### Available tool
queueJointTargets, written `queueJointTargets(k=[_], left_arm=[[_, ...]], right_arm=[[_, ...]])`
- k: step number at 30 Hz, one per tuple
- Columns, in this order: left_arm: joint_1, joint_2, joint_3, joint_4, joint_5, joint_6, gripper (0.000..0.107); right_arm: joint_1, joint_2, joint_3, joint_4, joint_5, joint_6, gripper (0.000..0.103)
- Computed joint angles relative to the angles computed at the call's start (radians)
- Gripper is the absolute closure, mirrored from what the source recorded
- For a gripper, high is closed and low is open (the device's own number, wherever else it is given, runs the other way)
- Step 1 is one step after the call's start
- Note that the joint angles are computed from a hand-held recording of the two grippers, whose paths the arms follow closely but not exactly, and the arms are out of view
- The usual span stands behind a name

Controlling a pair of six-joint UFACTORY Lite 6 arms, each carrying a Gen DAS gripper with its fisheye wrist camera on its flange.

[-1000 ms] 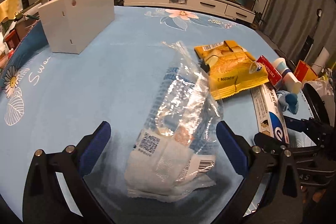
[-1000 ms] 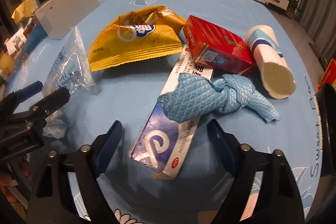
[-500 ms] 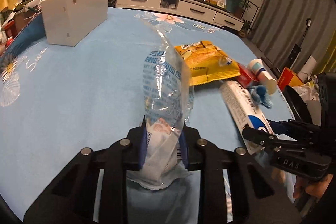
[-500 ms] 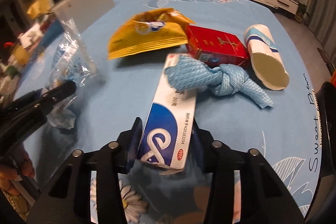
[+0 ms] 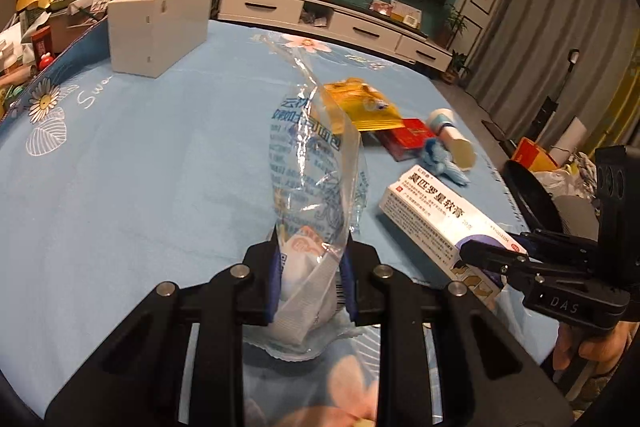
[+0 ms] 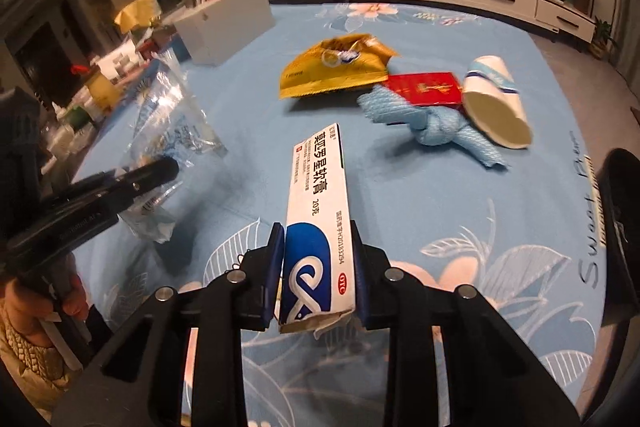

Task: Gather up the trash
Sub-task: 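Carry the medicine box and plastic bag over the black bin and open both tools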

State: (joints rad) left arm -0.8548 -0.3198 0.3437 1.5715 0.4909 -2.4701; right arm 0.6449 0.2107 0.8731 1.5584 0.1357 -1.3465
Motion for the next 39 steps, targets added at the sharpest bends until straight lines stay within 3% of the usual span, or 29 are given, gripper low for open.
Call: queueJointTargets(k=[7,14,29,39], left_arm=[[-0.112,0.063,0.129,-0.118,0.078,0.121,0.081],[-0.196,0.251,0.364,-0.213,0.143,0.255,0.081],[-0.232,0.639,0.879,-0.348,0.138,0.603,0.081],[-0.215,0.926,1.284,-0.521,0.107,0.935,0.081]], right_arm=[[-0.1,-0.246,-0.166,0.037,0.046,-0.063,0.072],[-0.286,-0.396,-0.266,0.035,0.112,-0.105,0.072],[-0.698,-0.469,-0.369,0.083,0.266,-0.279,0.072],[-0.936,-0.409,-0.359,0.099,0.38,-0.372,0.072]])
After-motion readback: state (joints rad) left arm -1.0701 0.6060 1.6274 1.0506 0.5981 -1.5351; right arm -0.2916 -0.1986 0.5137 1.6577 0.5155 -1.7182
